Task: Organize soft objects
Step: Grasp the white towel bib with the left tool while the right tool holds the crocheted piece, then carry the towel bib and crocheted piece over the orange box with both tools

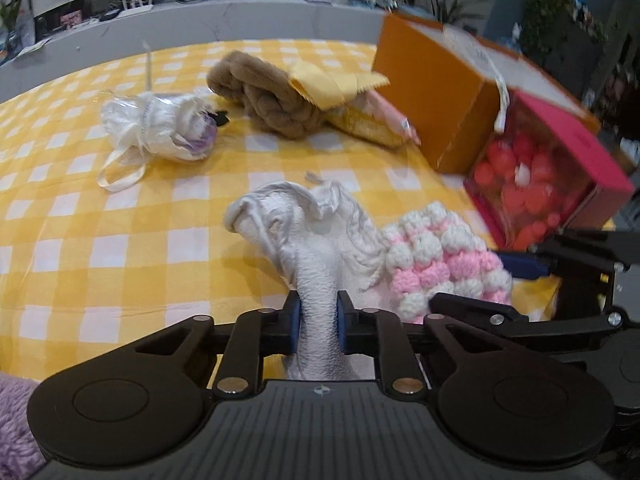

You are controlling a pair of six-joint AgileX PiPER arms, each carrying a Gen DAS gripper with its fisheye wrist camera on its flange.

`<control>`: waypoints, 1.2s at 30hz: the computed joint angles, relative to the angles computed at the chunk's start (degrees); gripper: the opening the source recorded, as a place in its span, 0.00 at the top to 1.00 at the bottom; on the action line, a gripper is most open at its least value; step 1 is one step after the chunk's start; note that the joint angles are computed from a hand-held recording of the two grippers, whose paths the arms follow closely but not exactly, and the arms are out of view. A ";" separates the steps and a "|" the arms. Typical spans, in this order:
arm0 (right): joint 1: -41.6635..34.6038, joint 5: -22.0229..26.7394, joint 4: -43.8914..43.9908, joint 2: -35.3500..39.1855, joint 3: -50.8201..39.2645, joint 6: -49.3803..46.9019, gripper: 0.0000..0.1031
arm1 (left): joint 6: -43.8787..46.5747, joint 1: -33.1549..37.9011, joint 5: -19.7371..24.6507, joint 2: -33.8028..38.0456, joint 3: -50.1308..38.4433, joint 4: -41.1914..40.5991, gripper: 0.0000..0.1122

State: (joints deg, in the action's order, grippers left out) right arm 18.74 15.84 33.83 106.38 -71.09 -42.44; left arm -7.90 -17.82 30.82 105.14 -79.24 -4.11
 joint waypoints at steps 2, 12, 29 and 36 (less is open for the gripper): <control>-0.30 -0.95 3.49 -1.10 1.13 -4.06 0.73 | 0.58 0.59 -1.38 -1.30 1.27 -1.77 0.86; -1.08 -3.37 12.45 -6.78 4.01 -15.46 0.79 | -10.35 -1.32 -4.74 -8.78 5.66 7.84 0.87; -10.38 3.29 -10.66 -15.37 -6.60 0.88 0.79 | -3.70 -6.11 -2.01 -6.16 -13.98 4.33 0.87; -13.93 7.51 -19.68 -12.98 -14.83 3.08 0.79 | 1.50 -7.29 3.52 4.96 -32.67 -1.91 0.87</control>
State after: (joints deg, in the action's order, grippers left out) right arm 4.81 23.35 14.15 93.39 -85.93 -39.36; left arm -6.40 -25.10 34.34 110.10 -111.91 -6.02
